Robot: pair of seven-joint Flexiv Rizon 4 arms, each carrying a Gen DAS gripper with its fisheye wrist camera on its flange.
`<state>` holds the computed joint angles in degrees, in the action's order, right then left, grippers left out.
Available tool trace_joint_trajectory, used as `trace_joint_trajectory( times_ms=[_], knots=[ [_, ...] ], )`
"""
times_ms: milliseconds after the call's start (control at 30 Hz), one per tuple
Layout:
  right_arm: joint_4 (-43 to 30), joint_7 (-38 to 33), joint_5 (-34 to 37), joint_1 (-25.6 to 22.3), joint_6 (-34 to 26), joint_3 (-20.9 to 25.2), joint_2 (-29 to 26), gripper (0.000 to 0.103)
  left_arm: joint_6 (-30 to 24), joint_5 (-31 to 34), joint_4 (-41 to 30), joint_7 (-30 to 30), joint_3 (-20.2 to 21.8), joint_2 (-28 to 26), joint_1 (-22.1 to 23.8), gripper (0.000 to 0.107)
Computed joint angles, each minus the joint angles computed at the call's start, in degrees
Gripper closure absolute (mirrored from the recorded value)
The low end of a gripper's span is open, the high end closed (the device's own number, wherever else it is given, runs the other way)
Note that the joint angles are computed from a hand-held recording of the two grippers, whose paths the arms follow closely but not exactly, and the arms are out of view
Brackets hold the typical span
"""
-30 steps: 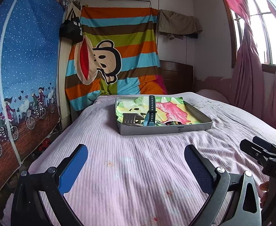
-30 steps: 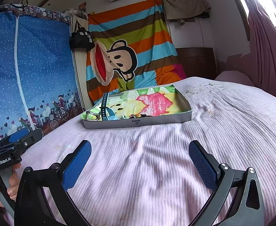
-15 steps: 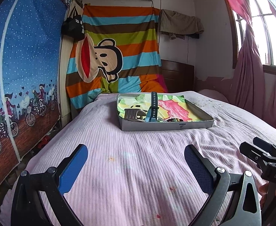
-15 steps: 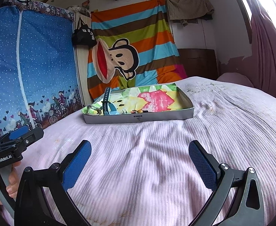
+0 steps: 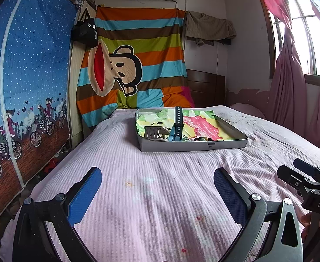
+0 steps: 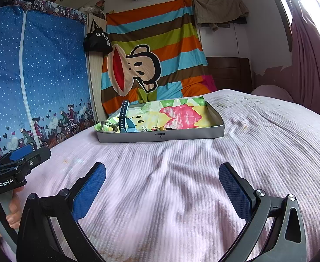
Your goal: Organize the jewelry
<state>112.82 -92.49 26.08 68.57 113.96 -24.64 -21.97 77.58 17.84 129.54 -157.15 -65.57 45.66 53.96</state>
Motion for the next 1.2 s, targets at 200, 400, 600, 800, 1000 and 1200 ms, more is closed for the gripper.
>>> trace_joint_trajectory(
  times_ms=[200, 400, 600, 800, 1000, 1200],
  knots=[
    [0.0, 0.1, -0.1, 0.0, -0.1, -0.1, 0.0, 0.001, 0.0, 0.1, 0.1, -0.1, 0.1, 0.0, -0.1, 0.004],
    [0.0, 0.0, -0.1, 0.0, -0.1, -0.1, 0.0, 0.001, 0.2, 0.2, 0.2, -0.2, 0.2, 0.1, -0.2, 0.004],
    [0.0, 0.0, 0.0, 0.1, -0.1, -0.1, 0.0, 0.001, 0.2, 0.2, 0.2, -0.3, 0.1, 0.1, -0.2, 0.004],
    [0.1, -0.1, 0.0, 0.1, 0.0, -0.1, 0.1, 0.001, 0.2, 0.3, 0.3, -0.3, 0.2, 0.2, -0.3, 0.004],
    [0.0, -0.1, 0.1, 0.3, 0.0, -0.3, 0.0, 0.001, 0.0, 0.2, 0.2, -0.3, 0.4, 0.3, -0.5, 0.004],
    [0.0, -0.2, 0.1, 0.3, 0.0, -0.3, 0.0, 0.001, -0.1, 0.3, 0.2, -0.4, 0.7, 0.5, -0.7, 0.004]
  ],
)
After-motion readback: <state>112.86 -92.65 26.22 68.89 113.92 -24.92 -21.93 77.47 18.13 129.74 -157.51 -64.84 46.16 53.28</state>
